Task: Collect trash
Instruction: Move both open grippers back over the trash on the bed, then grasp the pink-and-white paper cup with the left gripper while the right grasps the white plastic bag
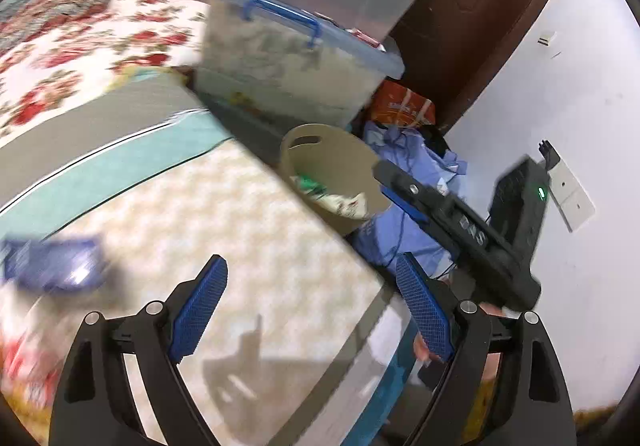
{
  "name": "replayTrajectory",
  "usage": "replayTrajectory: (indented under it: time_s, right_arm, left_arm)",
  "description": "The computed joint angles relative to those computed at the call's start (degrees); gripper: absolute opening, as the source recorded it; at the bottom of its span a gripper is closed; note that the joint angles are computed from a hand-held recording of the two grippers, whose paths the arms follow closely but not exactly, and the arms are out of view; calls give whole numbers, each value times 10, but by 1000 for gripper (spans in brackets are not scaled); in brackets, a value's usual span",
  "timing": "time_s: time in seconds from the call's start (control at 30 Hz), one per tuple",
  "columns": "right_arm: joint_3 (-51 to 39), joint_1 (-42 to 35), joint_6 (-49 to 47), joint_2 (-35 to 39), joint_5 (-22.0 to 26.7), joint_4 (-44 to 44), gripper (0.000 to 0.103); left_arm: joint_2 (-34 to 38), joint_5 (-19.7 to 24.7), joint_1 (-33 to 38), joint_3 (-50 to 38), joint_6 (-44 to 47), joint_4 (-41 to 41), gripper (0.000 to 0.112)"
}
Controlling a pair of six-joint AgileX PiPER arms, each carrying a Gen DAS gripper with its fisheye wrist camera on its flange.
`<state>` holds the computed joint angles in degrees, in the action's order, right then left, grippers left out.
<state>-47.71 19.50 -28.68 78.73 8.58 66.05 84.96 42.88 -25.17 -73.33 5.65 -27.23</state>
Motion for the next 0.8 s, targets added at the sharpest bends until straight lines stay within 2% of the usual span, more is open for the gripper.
replayTrajectory:
  time_s: [0.07, 0.13, 0.2, 0.3, 0.37, 0.47, 0.57, 0.6, 0.73, 0.8]
  right_arm:
    - [-15, 59, 35, 20, -8, -22, 60]
    - [-31, 104, 57, 44, -11, -36, 60]
    - [-55, 144, 136, 70, -10, -109, 60]
    - [-93, 183, 168, 114, 9, -131, 60]
    - [-123, 204, 186, 139, 27, -148, 60]
    - [-176, 240, 267, 173, 47, -238, 60]
    - [-230, 277, 383, 206, 63, -361, 60]
    - [-242, 282, 395, 215, 67, -372, 60]
    - [-288, 300, 434, 247, 86, -410, 60]
    - [-308, 307, 456, 260, 98, -437, 60]
  left_arm:
    - [-74, 5, 51, 75, 41, -27, 82]
    - [-143, 29, 130, 133, 89, -60, 81]
    - [-201, 59, 235, 171, 132, -70, 82]
    - [-237, 87, 384, 189, 192, -58, 83]
    - [-232, 85, 473, 195, 240, -49, 85]
    - [-189, 99, 558, 190, 310, -54, 86]
    - [-148, 100, 572, 181, 317, -41, 86]
    - [-131, 108, 576, 173, 307, -36, 86]
    - [-83, 188, 684, 168, 374, -145, 84]
    - [-44, 239, 724, 155, 391, -195, 76]
